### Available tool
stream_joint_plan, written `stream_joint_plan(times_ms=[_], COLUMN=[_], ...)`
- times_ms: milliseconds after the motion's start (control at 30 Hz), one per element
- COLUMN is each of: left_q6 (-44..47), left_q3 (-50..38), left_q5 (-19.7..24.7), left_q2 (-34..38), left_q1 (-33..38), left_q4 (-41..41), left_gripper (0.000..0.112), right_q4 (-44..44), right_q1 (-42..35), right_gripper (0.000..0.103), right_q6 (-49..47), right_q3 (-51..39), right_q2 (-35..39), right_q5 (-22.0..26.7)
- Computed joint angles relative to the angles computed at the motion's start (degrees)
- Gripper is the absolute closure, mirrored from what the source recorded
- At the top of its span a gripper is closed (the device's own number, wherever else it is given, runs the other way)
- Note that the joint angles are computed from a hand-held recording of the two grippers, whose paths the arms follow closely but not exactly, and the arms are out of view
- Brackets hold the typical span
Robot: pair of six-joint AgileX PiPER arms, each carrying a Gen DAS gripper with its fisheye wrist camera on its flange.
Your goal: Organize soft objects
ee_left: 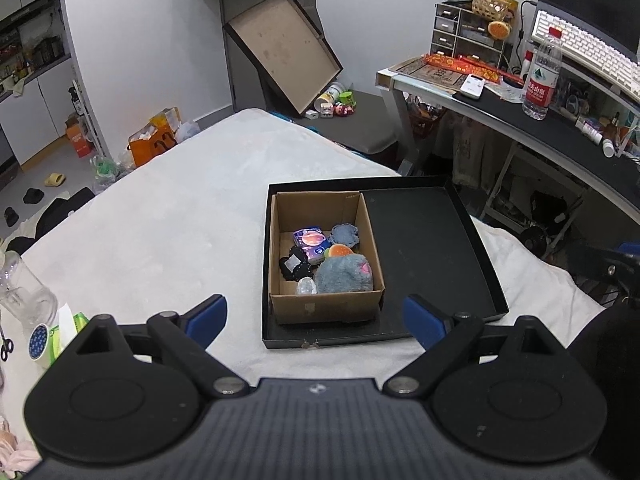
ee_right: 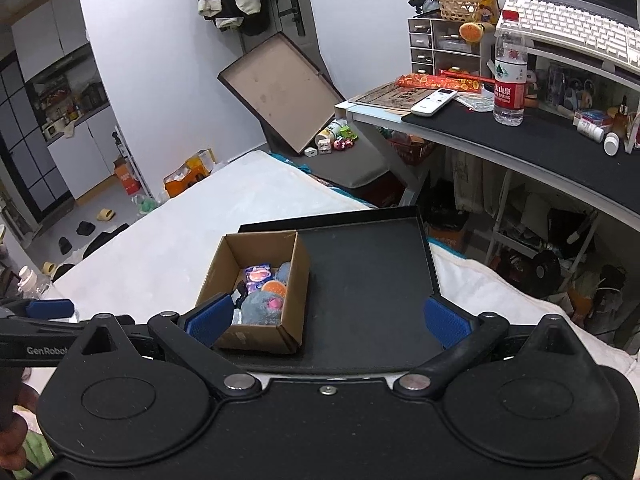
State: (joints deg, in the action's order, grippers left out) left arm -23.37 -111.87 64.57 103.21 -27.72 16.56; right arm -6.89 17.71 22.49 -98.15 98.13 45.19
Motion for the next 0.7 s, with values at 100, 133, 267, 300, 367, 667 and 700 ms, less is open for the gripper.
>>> stream_joint_plan(times_ms=[100, 133, 267, 300, 367, 667, 700], left_q6=[-0.9, -1.0, -1.7, -1.8, -1.9, -3.6, -3.8], left_q3=[2.1, 2.9, 5.7, 6.4, 7.9, 12.5, 12.8], left_q5=[-0.7, -1.1, -2.2, -2.6, -3.1, -4.0, -4.1], left_q2=[-1.8, -2.4, -4.3, -4.8, -5.8, -9.8, -10.1], left_q1=[-0.5, -0.5, -1.4, -1.7, -2.0, -2.8, -2.9], left_q4=[1.0, 0.9, 0.9, 1.1, 0.9, 2.1, 2.2], left_gripper=[0.013, 0.013, 0.012, 0.012, 0.012, 0.012, 0.012], right_q4=[1.0, 0.9, 0.5, 0.4, 0.1, -3.4, -3.7], right_q1=[-0.1, 0.0, 0.0, 0.0, 0.0, 1.8, 1.9], right_gripper=[0.000, 0.000, 0.000, 0.000, 0.000, 0.000, 0.000], right_q6=[-0.7, -0.6, 0.1, 0.4, 0.8, 3.8, 4.2], right_q3=[1.5, 2.3, 5.2, 5.9, 6.5, 10.1, 10.4], right_q2=[-1.4, -2.0, -4.2, -4.7, -5.3, -8.9, -9.1], right_q5=[0.0, -0.4, -1.9, -2.1, -2.0, -0.9, -0.7])
